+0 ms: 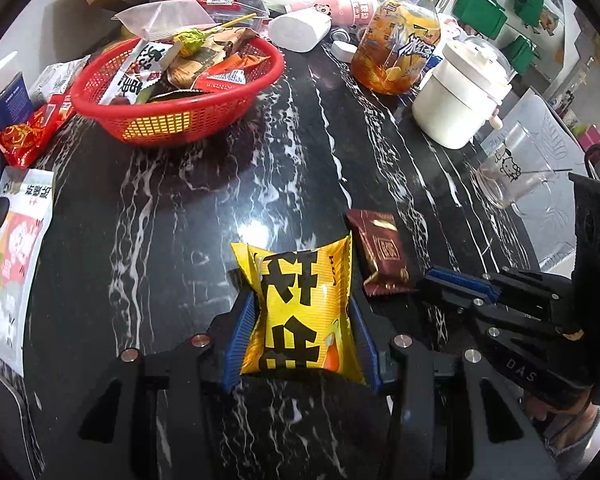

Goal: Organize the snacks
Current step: 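Grasp the red-brown chocolate packet with the right tool while the left tool holds the yellow bag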

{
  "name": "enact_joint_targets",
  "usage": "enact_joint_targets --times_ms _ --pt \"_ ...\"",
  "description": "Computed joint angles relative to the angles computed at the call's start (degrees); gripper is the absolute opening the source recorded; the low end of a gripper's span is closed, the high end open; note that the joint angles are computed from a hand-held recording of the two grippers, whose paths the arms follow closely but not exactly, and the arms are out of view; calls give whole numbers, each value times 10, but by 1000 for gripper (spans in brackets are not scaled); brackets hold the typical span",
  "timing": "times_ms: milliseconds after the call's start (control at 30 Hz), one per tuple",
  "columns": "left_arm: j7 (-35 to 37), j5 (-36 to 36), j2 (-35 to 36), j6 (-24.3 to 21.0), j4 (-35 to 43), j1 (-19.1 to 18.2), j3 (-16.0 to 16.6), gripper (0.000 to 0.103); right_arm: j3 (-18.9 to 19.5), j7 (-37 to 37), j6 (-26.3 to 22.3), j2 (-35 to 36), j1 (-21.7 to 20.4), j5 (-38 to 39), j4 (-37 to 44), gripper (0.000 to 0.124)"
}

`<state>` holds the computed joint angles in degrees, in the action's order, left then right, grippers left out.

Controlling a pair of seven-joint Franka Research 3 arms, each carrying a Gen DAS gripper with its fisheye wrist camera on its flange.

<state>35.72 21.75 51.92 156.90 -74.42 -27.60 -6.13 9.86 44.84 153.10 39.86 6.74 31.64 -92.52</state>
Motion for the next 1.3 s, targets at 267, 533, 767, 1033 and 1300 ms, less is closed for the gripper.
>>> enact_joint_targets --times_ms 267,533,767,1033,1300 --pt "-74 60 -21 -17 -18 -40 59 46 21 11 12 7 -4 47 12 63" --pt "-112 106 -18 -47 -10 -32 60 46 -20 118 30 36 51 -15 54 63" --pt "-108 106 -11 -46 -4 -19 47 46 -65 196 68 46 98 -107 56 53" --pt "-109 108 -16 -38 -10 -21 48 46 -37 191 106 31 74 -131 22 27" --pt "-118 121 -32 -23 -25 -28 53 46 19 132 114 -2 22 -75 -20 27"
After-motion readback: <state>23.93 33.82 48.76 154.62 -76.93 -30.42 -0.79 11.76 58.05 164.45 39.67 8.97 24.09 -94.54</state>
